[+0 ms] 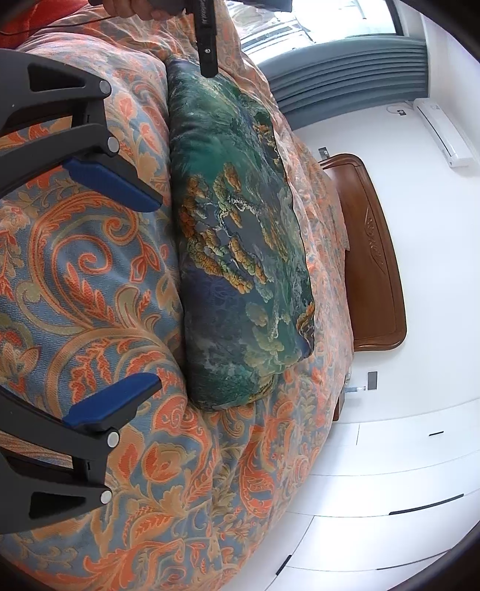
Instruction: Fold large clothes
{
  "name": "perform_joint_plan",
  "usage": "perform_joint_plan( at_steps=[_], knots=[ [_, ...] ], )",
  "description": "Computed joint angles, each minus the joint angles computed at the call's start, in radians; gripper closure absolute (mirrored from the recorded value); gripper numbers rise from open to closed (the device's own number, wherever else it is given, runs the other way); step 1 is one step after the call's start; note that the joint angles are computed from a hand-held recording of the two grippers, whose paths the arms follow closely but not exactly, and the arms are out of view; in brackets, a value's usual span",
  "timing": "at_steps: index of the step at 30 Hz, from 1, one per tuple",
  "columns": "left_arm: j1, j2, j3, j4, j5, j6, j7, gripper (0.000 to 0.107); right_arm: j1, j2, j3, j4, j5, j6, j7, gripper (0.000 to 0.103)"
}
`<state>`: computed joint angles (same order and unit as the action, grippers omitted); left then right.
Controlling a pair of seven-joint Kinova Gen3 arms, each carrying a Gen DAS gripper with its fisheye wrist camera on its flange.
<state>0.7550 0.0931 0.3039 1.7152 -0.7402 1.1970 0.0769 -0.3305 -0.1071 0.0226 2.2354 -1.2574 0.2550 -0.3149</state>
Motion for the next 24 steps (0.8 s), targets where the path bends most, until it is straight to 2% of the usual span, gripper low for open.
perform_joint_plan(
  at_steps=[3, 8, 15, 20, 24],
  knots=[
    [-0.035, 0.032, -0.02, -0.037, 0.039, -0.049, -0.095, 0.01, 0.005, 0.008, 0.013, 0.005, -0.049, 0.026, 0.055, 0.012],
    [-0.065, 0.133, -0.078, -0.145, 0.085, -0.038, -0.264, 0.01, 0.06, 0.031, 0.004, 0.002, -0.106, 0.093, 0.123, 0.012],
    [-0.193, 0.223, -0.191, -0.304, 0.207, -0.072, -0.455, 0.009, 0.151, 0.074, -0.022, -0.018, -0.11, 0.184, 0.119, 0.012],
    [-0.247, 0.292, -0.263, -0.408, 0.25, -0.041, -0.475, 0.009, 0.193, 0.105, -0.039, -0.03, -0.112, 0.229, 0.126, 0.012],
    [-0.27, 0.304, -0.291, -0.409, 0.274, -0.07, -0.447, 0.009, 0.218, 0.122, -0.047, -0.036, -0.116, 0.255, 0.131, 0.012]
  ],
)
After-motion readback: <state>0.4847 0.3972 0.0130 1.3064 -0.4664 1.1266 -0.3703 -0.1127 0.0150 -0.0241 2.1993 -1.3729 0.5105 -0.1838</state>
